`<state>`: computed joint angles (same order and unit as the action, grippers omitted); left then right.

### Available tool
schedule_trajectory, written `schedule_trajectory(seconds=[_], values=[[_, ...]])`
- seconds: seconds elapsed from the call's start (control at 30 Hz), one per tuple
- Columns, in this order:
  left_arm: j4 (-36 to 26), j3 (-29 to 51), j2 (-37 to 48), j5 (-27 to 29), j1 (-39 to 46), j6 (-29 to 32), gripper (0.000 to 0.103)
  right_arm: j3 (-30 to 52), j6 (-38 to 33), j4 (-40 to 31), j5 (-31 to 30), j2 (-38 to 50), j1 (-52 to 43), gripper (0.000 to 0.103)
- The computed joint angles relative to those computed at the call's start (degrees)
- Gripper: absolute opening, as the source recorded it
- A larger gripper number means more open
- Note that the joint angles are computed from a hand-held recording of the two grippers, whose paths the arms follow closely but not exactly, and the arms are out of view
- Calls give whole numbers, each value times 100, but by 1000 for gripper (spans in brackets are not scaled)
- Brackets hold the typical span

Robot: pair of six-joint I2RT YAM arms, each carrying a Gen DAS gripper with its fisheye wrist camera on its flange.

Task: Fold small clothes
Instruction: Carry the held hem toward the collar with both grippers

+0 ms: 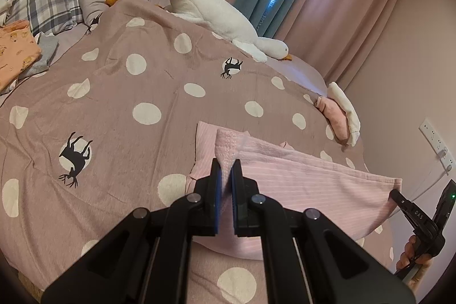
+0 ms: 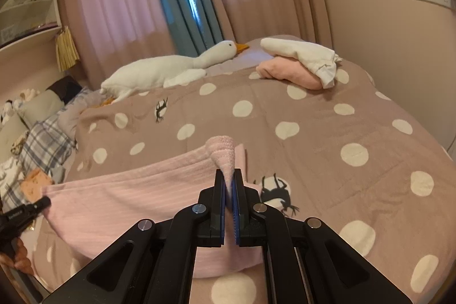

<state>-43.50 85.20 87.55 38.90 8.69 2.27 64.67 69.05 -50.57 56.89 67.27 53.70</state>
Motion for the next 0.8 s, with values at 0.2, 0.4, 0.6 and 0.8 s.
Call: schedule_trajectory(seconds=[0.2,0.4,0.6,0.8], values=[[12,192,144,-46,-84,-74,5,-74,-236,260,-56,-83,-81,6],[222,373,354,-222,-283,-315,5,-170,-807,750,-368,-146,-534,6],[307,846,829,-433,-469,-474,5,-53,-1389,1062,-661,54,-1057,6],[295,1395,1338,-685,-650,-573,5,20,-2038,1619,-1135,207,-1634,6]])
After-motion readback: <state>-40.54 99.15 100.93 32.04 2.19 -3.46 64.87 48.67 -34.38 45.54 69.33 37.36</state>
